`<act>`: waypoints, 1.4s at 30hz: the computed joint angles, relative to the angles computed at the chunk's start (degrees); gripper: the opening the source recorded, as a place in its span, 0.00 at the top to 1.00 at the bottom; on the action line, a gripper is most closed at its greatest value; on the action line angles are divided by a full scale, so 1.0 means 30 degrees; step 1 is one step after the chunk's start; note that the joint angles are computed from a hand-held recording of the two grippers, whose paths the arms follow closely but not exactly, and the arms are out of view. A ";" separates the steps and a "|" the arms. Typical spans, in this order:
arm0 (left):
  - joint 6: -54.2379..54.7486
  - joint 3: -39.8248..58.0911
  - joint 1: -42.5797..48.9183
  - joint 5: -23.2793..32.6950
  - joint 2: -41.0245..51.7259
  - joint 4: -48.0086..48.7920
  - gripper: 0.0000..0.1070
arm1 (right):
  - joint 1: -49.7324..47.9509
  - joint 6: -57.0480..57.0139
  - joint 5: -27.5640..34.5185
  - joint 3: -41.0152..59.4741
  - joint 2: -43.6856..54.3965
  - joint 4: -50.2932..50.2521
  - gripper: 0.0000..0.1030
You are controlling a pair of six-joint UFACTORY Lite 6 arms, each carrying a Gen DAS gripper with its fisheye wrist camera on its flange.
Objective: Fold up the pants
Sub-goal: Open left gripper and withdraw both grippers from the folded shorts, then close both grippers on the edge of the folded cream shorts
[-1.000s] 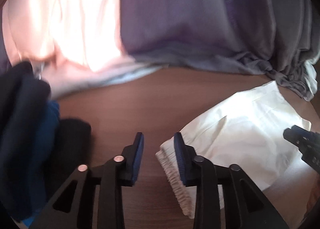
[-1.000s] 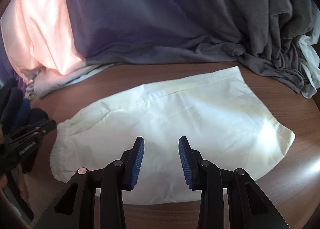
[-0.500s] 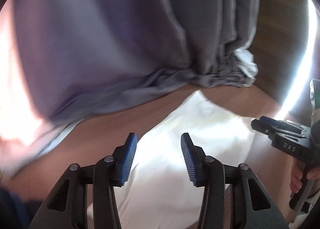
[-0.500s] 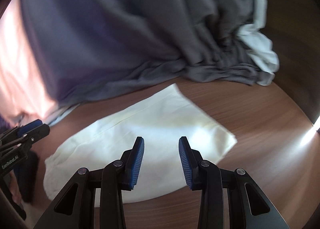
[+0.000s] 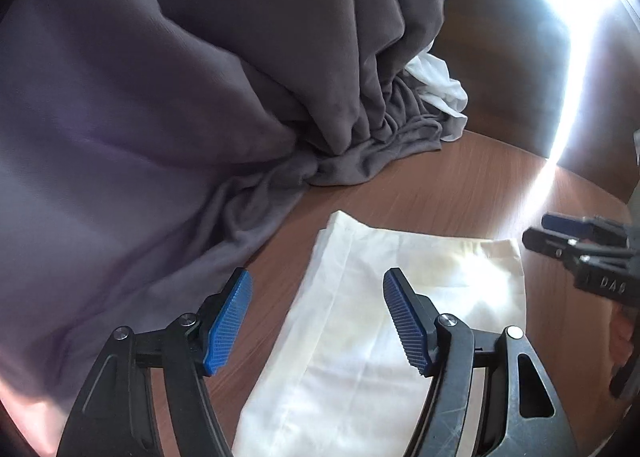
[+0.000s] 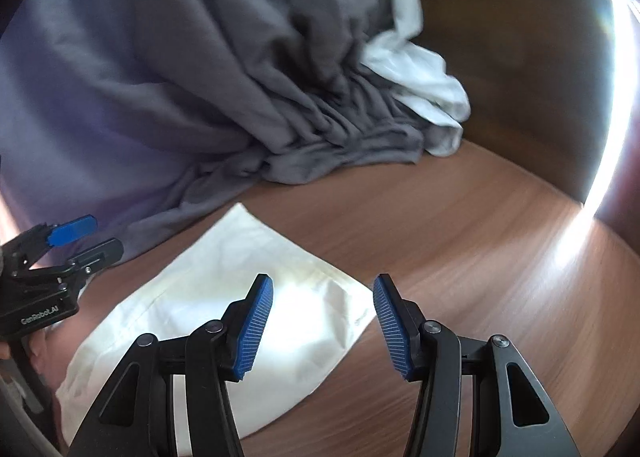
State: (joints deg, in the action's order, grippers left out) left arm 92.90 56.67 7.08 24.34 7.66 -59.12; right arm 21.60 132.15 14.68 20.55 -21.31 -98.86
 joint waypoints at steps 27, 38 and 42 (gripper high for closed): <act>-1.0956 1.4218 -0.2438 0.3650 1.4317 0.7876 0.65 | -0.0556 1.0260 0.1010 0.2241 0.7242 -0.6505 0.53; -1.0325 1.4340 -0.2433 0.3278 1.4786 0.7684 0.76 | -0.0051 0.7692 0.2061 0.2381 0.7594 -0.4613 0.70; -0.9779 1.4572 -0.2332 0.3454 1.4970 0.7620 0.81 | -0.0160 0.6909 0.1938 0.2367 0.7480 -0.4168 0.77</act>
State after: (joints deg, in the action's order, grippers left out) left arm 63.57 100.39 0.08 34.70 52.57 -36.26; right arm 21.12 152.88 20.49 27.65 1.13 -111.37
